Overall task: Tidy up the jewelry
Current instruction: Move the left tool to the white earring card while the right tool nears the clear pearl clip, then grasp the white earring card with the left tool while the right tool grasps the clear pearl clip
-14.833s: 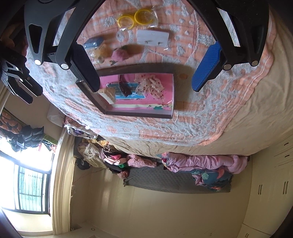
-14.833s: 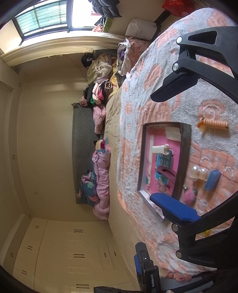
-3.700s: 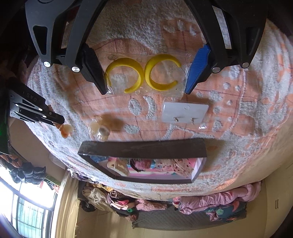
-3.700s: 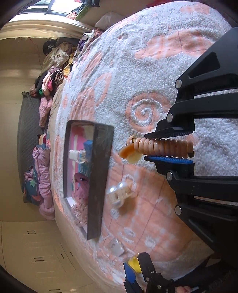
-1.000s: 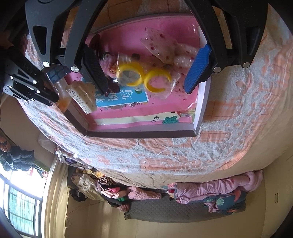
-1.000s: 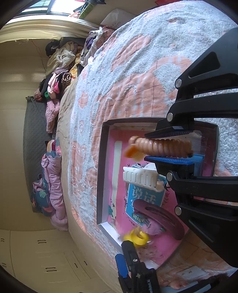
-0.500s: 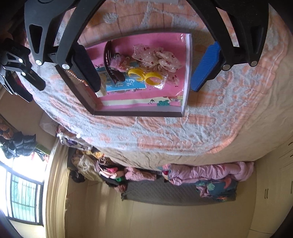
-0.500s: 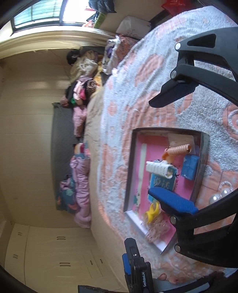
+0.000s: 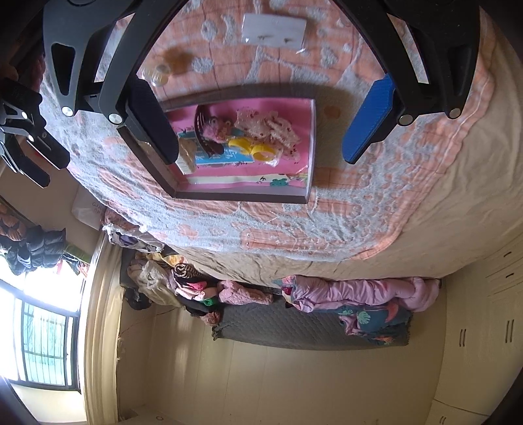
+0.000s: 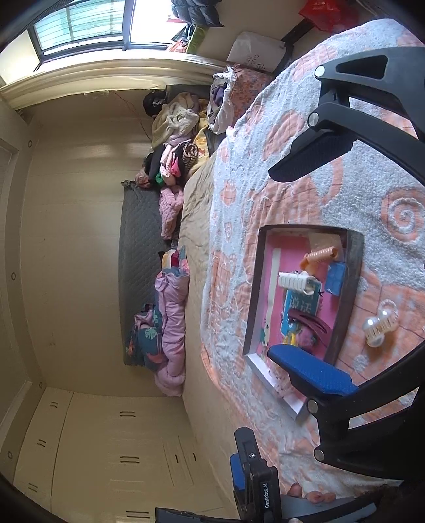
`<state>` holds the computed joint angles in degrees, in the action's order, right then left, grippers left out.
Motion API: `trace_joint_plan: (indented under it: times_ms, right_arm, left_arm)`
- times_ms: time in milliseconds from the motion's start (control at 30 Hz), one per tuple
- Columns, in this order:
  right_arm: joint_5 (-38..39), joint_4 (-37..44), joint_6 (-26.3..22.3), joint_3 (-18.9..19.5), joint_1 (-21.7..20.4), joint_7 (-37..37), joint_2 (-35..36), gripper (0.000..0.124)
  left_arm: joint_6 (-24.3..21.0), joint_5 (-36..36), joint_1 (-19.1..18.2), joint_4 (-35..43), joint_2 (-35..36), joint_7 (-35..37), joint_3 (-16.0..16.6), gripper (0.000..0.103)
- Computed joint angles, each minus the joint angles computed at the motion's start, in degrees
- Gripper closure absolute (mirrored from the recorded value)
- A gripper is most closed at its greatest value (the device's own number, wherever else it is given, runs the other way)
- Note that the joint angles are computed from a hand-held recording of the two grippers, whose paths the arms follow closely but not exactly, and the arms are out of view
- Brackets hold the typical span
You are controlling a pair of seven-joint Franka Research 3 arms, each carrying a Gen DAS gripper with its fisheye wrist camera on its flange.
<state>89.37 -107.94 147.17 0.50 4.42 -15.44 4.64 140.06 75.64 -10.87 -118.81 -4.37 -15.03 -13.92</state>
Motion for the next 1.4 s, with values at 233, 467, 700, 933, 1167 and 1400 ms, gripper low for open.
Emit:
trace_joint_plan:
  times_ms: [233,467,700,933,1167,1400]
  right_arm:
    - [0.6,-4.2,-1.5,-0.6,0.3,-1.6,-3.3,0.027]
    - [-0.4,-7.3,-1.6,-1.2,1.3,-2.3,-4.9,0.027]
    - [-1.6,-9.3,-1.3,-1.2,2.2,-2.8,-5.4,0.027]
    - [-5.0,-10.2,-0.5,-0.7,3.0,-2.0,-4.3,0.027]
    - [-13.3,-8.3,1.3,0.4,3.3,4.6,0.2,0.027]
    - [-23.0,-5.4,2.8,2.3,3.1,10.8,5.2,0.029]
  left_arm:
    - [-1.5,-1.5,-0.3,-3.6,-3.0,-0.9,-1.0,0.011]
    - [-2.6,-2.7,-0.1,-7.1,-5.6,-2.2,-2.1,0.011]
    - [-2.7,-3.7,0.3,-10.9,-8.2,-4.2,-2.8,0.011]
    - [-0.2,-5.2,0.8,-13.3,-8.5,-4.3,-2.7,0.011]
    - [3.9,-6.6,1.0,-13.3,-5.4,-2.4,-2.1,0.011]
    - [7.8,-9.0,0.4,-11.5,-0.4,1.1,-0.7,0.011]
